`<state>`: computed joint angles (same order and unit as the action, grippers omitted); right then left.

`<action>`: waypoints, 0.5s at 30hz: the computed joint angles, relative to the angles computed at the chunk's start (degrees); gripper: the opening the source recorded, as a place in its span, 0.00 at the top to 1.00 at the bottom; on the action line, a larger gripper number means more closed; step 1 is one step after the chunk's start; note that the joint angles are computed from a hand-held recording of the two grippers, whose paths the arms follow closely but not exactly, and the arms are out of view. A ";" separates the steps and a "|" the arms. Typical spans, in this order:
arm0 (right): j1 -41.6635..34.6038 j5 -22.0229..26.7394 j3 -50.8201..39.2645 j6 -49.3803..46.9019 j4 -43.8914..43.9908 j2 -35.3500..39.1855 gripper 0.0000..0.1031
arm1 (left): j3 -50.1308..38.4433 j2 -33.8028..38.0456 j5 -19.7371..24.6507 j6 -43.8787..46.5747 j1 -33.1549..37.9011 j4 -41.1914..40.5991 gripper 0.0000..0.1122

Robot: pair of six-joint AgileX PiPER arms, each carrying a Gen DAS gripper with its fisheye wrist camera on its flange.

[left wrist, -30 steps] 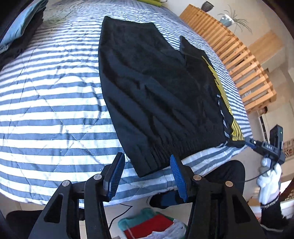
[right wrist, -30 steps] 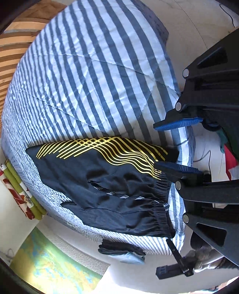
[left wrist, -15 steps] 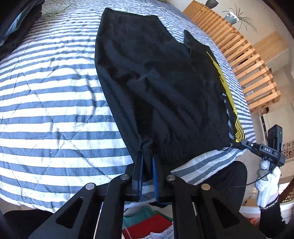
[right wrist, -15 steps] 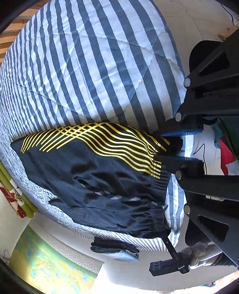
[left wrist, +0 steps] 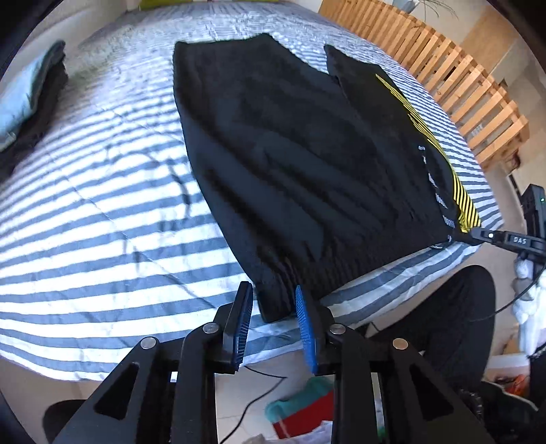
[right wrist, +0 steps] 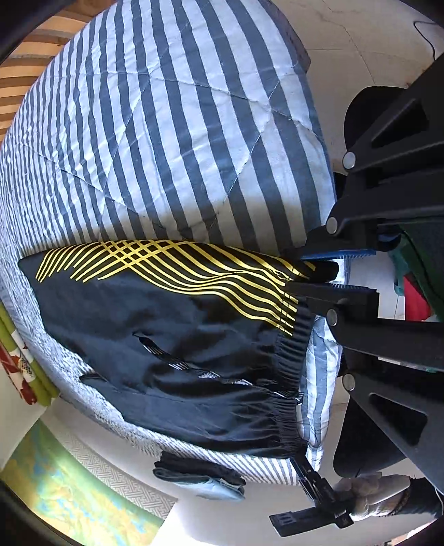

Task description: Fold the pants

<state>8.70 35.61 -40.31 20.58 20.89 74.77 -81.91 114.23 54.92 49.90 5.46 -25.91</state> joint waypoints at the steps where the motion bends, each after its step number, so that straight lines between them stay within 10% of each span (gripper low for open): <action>1: -0.03 0.62 -0.01 -0.44 -0.23 -0.66 0.87 | 0.89 -1.40 -1.25 0.33 0.22 0.35 0.75; 8: -8.75 1.58 4.48 -7.81 8.04 -11.45 0.76 | 4.58 -11.02 -2.67 9.84 -1.88 -3.94 0.75; 15: -15.91 2.99 5.95 -12.90 12.52 -13.95 0.76 | 9.44 -14.90 -4.39 11.66 -25.93 -8.68 0.59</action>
<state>-7.21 38.60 -34.36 7.68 33.41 60.82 -72.47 99.33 50.53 61.56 -20.48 -34.59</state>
